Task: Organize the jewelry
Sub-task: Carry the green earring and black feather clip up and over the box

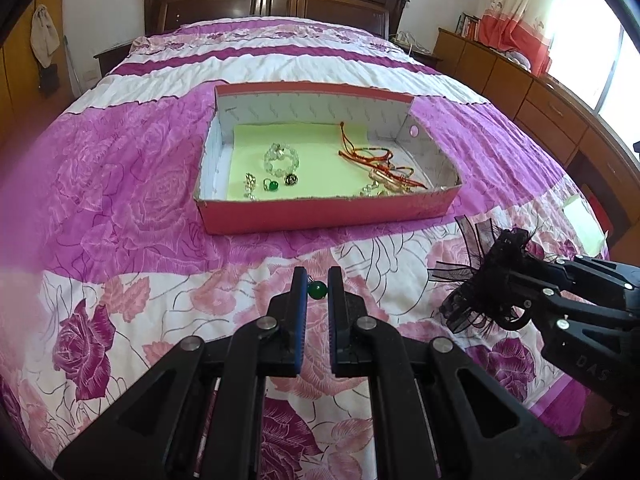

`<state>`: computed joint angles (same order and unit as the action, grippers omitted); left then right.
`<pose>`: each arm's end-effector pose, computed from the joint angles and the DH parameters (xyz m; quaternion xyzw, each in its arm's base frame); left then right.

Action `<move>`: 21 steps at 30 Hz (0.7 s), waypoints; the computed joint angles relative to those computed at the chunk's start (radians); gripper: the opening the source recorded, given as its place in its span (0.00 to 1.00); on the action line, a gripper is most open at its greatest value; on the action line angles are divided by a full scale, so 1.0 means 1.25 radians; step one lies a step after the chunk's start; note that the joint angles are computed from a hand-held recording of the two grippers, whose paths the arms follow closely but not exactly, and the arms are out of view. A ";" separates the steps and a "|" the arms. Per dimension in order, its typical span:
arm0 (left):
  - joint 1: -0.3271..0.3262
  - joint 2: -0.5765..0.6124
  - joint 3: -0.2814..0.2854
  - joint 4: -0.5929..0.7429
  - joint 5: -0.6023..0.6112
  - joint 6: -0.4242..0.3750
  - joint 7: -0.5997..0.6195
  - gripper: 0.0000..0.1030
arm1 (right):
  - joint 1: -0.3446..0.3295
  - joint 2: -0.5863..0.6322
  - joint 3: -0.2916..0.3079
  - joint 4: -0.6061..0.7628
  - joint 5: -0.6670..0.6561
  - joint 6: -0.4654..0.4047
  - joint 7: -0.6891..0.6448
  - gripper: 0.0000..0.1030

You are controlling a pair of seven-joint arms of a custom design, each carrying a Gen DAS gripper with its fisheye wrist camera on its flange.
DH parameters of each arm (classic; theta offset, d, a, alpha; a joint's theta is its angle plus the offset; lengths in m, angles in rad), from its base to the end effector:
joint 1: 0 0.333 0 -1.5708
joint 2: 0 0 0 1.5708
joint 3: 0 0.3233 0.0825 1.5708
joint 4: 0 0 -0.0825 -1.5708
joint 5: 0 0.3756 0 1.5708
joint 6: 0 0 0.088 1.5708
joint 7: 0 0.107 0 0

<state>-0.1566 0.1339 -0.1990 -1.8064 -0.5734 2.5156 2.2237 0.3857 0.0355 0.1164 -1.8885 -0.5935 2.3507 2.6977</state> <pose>0.6001 -0.2108 0.5420 -0.4241 0.8312 -0.3510 0.0778 0.5302 0.2810 0.5421 -0.5653 0.7612 -0.2388 0.2099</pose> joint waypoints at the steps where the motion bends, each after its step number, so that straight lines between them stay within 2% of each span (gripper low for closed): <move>1: 0.000 0.001 -0.001 0.002 0.000 0.002 -0.002 0.01 | 0.000 0.001 -0.001 0.002 -0.004 0.002 0.001 0.24; 13: -0.003 0.033 -0.006 0.043 -0.011 0.053 -0.006 0.01 | -0.001 0.032 -0.014 0.037 -0.131 0.029 0.061 0.24; 21: -0.009 0.073 -0.018 0.081 -0.024 0.124 0.017 0.01 | 0.001 0.061 -0.032 0.062 -0.260 0.072 0.131 0.24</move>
